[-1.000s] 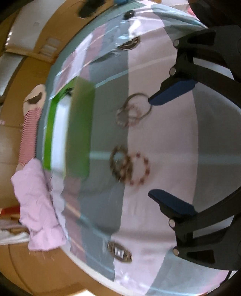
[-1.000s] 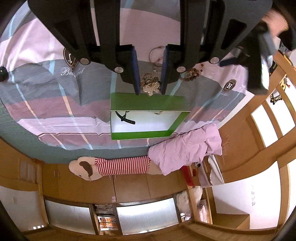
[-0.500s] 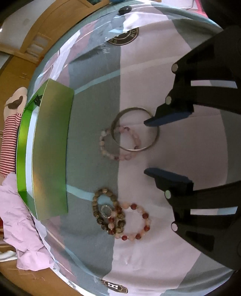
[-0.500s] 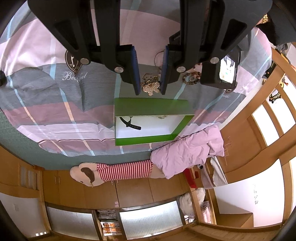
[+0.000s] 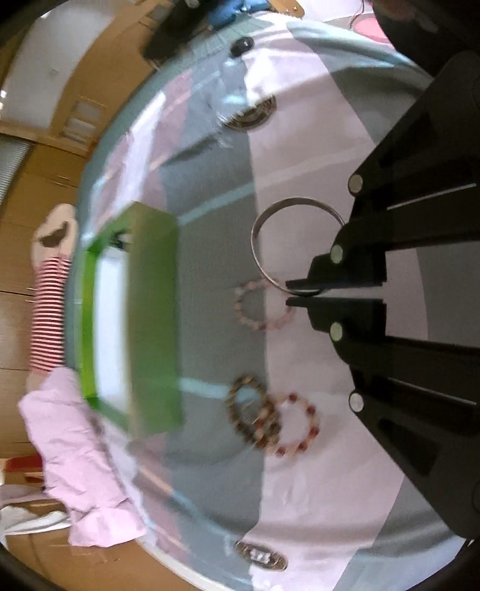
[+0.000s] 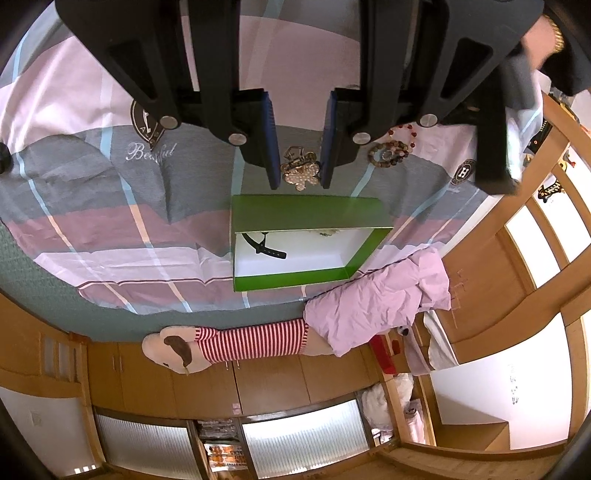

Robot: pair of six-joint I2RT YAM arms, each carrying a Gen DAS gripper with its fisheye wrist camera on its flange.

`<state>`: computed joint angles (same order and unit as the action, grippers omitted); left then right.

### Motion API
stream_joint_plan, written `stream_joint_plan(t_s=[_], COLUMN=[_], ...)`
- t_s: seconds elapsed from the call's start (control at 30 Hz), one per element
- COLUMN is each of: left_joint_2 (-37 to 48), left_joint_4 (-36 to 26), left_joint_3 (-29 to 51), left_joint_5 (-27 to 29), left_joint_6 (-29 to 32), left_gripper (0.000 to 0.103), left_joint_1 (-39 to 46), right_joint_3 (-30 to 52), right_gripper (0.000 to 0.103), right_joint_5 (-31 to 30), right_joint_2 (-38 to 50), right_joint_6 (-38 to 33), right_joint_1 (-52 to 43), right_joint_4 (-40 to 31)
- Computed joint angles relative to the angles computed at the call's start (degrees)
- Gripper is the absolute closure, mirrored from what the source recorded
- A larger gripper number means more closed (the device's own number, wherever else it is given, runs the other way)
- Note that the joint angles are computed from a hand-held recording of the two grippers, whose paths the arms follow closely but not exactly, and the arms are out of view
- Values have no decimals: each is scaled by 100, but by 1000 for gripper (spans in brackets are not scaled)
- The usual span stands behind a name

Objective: Organize jewelry
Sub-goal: 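Grasp the silver bangle with the left gripper while the right gripper holds the charm, then carry the bangle and charm over the green box and open both grippers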

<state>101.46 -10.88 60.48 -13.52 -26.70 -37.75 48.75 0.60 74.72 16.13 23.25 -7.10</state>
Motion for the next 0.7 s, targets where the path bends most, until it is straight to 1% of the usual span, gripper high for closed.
stream_joint_plan(t_s=[0.1,0.23,0.33,0.4,0.5,0.6,0.7], left_joint_2=[-784,-1836,-2378,-2691,-3011,-3110,-3097], left_joint_4=[89,48,-59,-127,-216,-276,-254], left_joint_3=[-407,-843,-1013,-1105,-1186,-1178,-1186], left_joint_5=[-463,-703,-845,-831,-857,-804,-819], left_joint_6=[200,301,363,397,395,417,434], left_gripper=[99,99,99,99,99,99,99], left_joint_1=[-4,161,286,396,462,462,407], right_joint_3=[22,40,16,-34,-89,-82,-63], right_gripper=[81,81,81,81,81,81,81], right_joint_5=[52,256,419,557,984,1300,1376], right_joint_2=[17,-1,-4,-56,-142,-151,-143], right_joint_6=[-4,-69,-58,-46,-133,-238,-239], right_joint_1=[126,446,713,908,1289,1487,1520], right_joint_4=[40,100,221,330,502,583,596])
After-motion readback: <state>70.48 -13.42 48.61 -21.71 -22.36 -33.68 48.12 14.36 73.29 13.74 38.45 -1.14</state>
